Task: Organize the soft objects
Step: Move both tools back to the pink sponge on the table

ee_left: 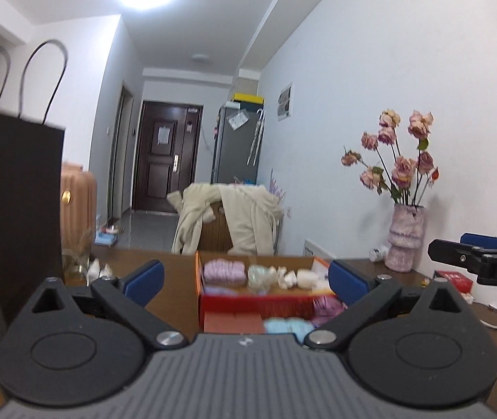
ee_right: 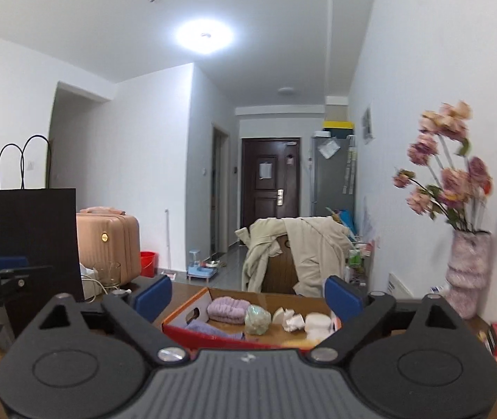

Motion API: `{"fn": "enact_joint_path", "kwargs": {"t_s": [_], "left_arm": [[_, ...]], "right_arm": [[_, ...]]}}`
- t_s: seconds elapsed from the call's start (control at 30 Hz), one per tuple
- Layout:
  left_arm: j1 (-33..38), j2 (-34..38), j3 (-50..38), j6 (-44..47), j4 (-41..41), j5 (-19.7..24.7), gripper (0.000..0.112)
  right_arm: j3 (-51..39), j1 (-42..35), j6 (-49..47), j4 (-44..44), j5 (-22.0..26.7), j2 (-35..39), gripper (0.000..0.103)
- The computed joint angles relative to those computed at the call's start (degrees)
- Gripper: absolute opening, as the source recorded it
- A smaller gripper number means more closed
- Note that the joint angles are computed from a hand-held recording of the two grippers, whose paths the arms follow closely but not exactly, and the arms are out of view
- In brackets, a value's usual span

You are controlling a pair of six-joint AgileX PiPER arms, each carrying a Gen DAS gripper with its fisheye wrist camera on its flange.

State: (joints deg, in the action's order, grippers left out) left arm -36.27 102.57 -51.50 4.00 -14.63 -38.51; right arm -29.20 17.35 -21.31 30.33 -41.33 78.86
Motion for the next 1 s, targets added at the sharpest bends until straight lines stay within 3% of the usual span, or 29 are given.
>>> {"fn": "enact_joint_path", "kwargs": {"t_s": [0.17, 0.3, 0.47, 0.7, 0.93, 1.0], "left_arm": [[-5.8, 0.3, 8.5, 6.9, -10.5, -10.7, 0.102], [-6.0, 0.3, 10.1, 4.9, -10.8, -10.3, 0.102], [-5.1, 1.8, 9.5, 3.6, -10.0, -10.0, 0.102], [-2.0, 6.4, 4.2, 1.8, -8.2, -5.6, 0.102], [3.5, 13.5, -8.8, -3.2, -0.9, 4.5, 0.102], [5.0, 16.2, -14.9, -4.5, 1.1, 9.8, 0.095]], "right_arm": [[9.9, 11.3, 4.2, 9.8, -17.3, 4.4, 0.1], [13.7, 17.9, 6.1, 15.8, -22.6, 7.1, 0.101], [13.4, 20.1, 8.3, 16.9, -22.0, 10.3, 0.101], [10.2, 14.6, 13.2, 9.4, -18.7, 14.5, 0.1], [1.8, 5.5, 17.1, -3.2, -8.6, 18.7, 0.089], [-2.2, 2.1, 19.4, -8.5, -4.3, 20.2, 0.074]]}}
